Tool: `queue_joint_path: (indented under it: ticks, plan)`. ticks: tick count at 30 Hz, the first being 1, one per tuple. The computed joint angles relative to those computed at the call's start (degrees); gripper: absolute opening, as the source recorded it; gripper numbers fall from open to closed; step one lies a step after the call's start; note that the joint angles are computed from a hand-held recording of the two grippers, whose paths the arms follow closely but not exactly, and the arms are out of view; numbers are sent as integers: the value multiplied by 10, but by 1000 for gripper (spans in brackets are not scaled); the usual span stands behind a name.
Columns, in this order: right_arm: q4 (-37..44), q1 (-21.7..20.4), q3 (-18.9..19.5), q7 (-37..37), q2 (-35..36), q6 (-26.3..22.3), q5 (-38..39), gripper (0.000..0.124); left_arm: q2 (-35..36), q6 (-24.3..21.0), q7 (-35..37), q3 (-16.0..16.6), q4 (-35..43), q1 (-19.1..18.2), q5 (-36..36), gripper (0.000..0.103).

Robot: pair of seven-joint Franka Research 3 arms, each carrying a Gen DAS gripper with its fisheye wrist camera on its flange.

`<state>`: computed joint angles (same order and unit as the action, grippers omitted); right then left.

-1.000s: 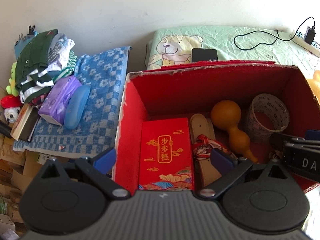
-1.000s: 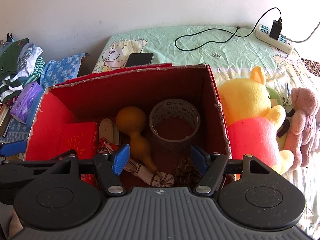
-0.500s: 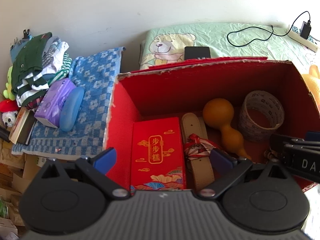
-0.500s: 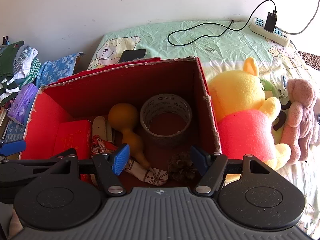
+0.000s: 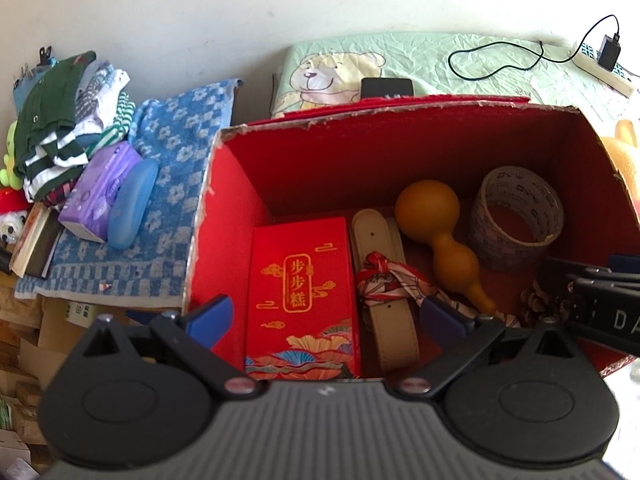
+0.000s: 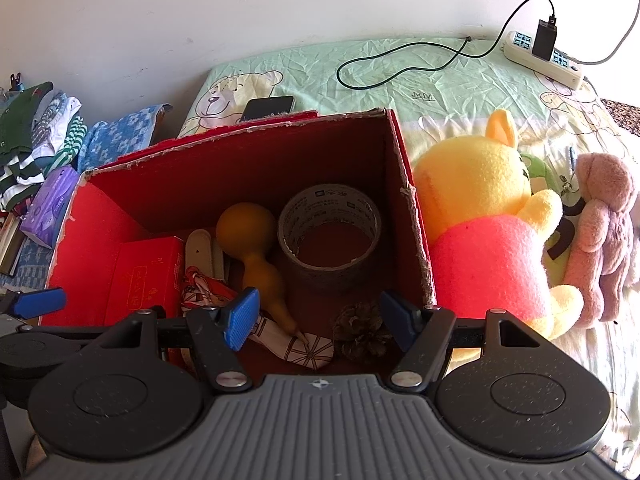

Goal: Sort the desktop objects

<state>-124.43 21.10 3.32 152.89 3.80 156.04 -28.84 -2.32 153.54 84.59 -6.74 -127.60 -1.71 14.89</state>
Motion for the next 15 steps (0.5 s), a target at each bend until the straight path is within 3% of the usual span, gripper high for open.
queue_joint_path:
  ticks: [4,11,15]
  plan:
    - [1,0,0,-2,1,0,-1,70,0,-2,-5,-1,0,0,6,100]
    - [-1,1,3,-27,-3,3,17,70,8,-58,24,1,24,-1,-44,100]
    - [-15,-1,3,-5,-18,16,-2,70,-16,-44,38,3,9,0,-63,100]
